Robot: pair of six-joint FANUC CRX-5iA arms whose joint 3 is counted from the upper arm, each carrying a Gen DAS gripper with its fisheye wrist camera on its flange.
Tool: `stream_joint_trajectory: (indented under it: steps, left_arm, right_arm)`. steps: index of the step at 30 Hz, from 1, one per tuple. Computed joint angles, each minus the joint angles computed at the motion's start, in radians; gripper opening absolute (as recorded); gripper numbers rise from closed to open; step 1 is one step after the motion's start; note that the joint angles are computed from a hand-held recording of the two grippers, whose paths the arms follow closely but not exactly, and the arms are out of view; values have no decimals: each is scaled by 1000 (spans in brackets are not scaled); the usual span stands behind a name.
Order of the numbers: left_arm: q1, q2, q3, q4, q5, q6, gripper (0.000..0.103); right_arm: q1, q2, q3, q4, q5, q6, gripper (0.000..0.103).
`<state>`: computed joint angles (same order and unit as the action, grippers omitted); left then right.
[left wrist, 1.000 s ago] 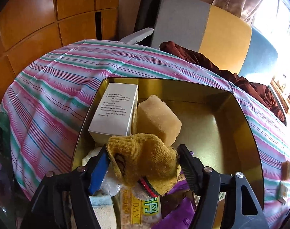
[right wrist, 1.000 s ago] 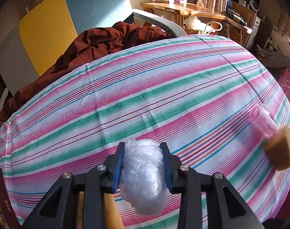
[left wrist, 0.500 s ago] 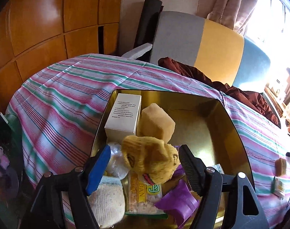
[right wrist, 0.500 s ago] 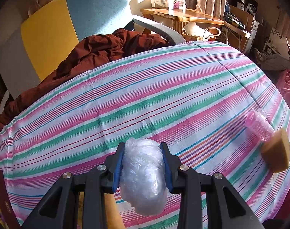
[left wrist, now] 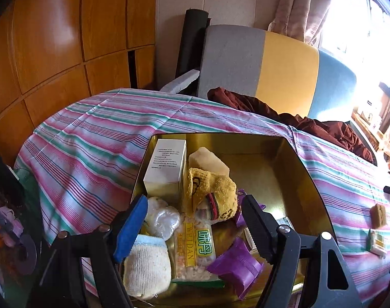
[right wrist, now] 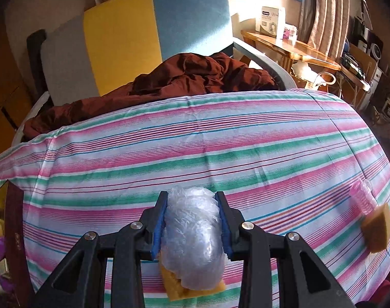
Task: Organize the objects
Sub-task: 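Carry the white wrapped ball into the tray and open the right gripper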
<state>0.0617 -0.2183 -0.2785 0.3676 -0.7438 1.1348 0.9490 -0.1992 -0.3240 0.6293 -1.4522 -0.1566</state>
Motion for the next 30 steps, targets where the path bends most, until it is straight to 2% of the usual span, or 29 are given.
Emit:
stream_joint_trajectory:
  steps: [6,13,21,30]
  left_arm:
    - [8,-19,-21,34,1,-45,77]
    - [18,-26,-37,44,-11,-64,77]
    - [45,-36,-64,74,-19,-97,77]
    - [84,-46,-86,106,-21,-114,77]
  right_arm:
    - [33,89,95,17,86,74,35]
    - [57,211,239,33,229,175,35]
    - [71,380,440,-22,364,312,35]
    - [68,546,636,-134,402,436,35]
